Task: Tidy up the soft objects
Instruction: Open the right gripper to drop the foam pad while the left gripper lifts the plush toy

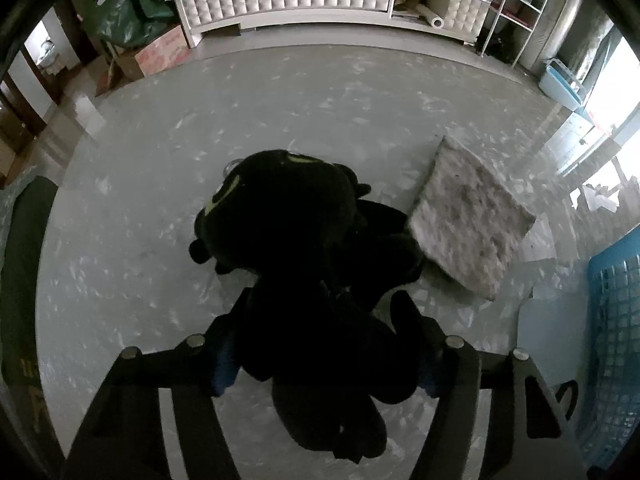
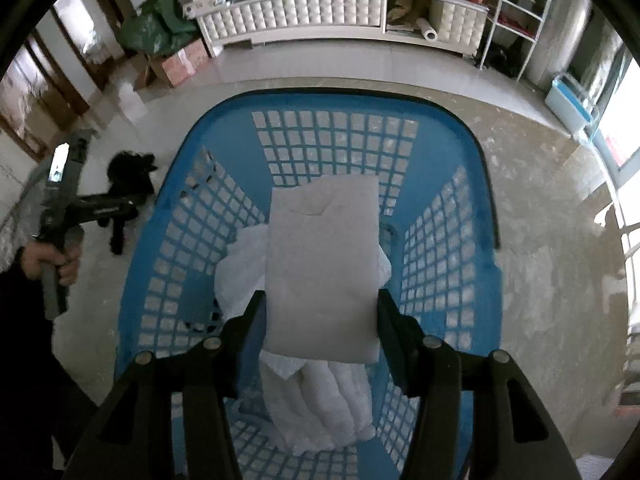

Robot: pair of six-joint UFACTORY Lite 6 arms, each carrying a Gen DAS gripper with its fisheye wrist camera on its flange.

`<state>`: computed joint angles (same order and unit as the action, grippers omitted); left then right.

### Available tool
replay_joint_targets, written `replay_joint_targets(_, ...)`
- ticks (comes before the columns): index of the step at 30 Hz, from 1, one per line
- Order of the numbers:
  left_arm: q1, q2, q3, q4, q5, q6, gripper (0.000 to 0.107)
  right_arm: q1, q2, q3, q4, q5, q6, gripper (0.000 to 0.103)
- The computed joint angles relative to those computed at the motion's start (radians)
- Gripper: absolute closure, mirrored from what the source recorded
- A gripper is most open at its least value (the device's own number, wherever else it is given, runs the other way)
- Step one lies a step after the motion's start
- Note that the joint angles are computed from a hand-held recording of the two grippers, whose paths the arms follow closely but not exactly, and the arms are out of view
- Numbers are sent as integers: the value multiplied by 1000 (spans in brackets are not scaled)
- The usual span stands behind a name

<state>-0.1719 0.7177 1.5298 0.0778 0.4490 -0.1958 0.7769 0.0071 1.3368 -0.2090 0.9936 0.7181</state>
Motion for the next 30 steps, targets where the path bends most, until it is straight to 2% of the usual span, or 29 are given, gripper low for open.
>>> replay_joint_targets(3, 19, -33, -51, -51, -30, 59, 47, -26, 73, 54, 75, 4, -78, 52)
replay_joint_targets(7, 31, -81, -119, -105, -57, 114, 48, -34, 156, 105, 65, 29, -99, 52)
replay_joint_targets(13, 60, -151, -198, -220, -50, 236, 50, -71, 191, 110, 122, 34, -158, 52)
replay_joint_targets(18, 90, -243, -302, -318, -56, 348, 52, -83, 232, 146, 141, 79, -201, 52)
replay_joint_targets(21, 96, -295, -354, -316, -63, 356, 52, -91, 241, 156, 145, 98, -218, 52)
replay_joint_targets(24, 107, -349, -400, -278, -63, 337, 52, -92, 258, 173, 143, 105, -223, 49)
replay_joint_targets(27, 118, -408, -444, -318, -47, 392, 52, -57, 311, 217, 130, 119, -185, 44)
replay_joint_targets(28, 119, -443, -474, -316, -45, 400, 52, -51, 309, 210, 134, 118, -180, 37)
replay_joint_targets(30, 121, -483, -509, -312, -44, 402, 52, -43, 324, 221, 129, 127, -174, 34)
